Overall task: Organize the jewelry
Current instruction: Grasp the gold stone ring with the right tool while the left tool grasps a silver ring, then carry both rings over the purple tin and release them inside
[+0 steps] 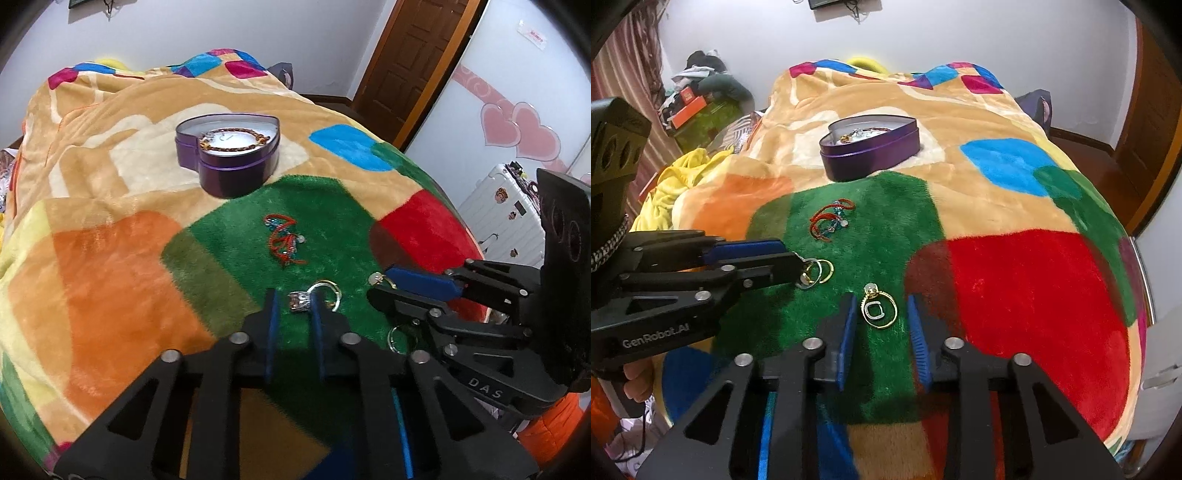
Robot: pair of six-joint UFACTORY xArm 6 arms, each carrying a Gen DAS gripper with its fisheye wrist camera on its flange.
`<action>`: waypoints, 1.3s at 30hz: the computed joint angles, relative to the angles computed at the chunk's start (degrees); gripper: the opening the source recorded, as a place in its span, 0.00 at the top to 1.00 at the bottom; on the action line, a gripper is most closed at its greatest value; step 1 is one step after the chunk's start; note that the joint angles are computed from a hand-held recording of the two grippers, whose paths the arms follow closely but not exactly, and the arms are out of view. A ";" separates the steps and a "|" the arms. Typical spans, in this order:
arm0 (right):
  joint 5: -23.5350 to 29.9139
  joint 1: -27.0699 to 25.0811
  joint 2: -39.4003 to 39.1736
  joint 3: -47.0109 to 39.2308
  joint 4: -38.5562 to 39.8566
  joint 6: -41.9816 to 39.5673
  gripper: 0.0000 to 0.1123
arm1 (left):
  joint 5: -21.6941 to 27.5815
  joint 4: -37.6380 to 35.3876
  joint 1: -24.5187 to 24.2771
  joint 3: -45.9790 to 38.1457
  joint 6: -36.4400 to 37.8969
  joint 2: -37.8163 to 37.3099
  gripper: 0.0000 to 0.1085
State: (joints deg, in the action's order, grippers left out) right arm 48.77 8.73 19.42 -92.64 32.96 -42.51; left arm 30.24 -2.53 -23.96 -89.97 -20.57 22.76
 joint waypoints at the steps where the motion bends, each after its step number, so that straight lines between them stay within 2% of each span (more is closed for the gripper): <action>1: 0.34 -0.02 0.14 -0.21 0.28 -0.28 0.84 | 0.04 0.12 -0.07 -0.08 -0.03 0.02 0.91; 6: 0.50 0.05 0.39 -0.47 0.70 -1.38 0.84 | 0.02 5.03 -0.68 -0.01 -2.62 -0.46 0.91; 21: -1.51 -0.77 -0.18 -2.53 2.86 -0.03 0.84 | -2.06 10.12 0.91 1.76 -7.45 -4.38 0.91; 29: -3.18 -0.59 1.60 -7.20 4.84 0.73 0.84 | -2.40 14.10 2.41 -1.26 -9.83 -3.78 0.91; 39: -3.59 0.19 6.54 -15.58 6.33 2.11 0.84 | -2.71 14.56 4.12 -7.50 -8.93 0.15 0.91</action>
State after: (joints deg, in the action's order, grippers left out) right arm 45.19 8.92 25.97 -108.22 39.29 -40.40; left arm 27.53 12.03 -19.84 -97.47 -29.51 22.91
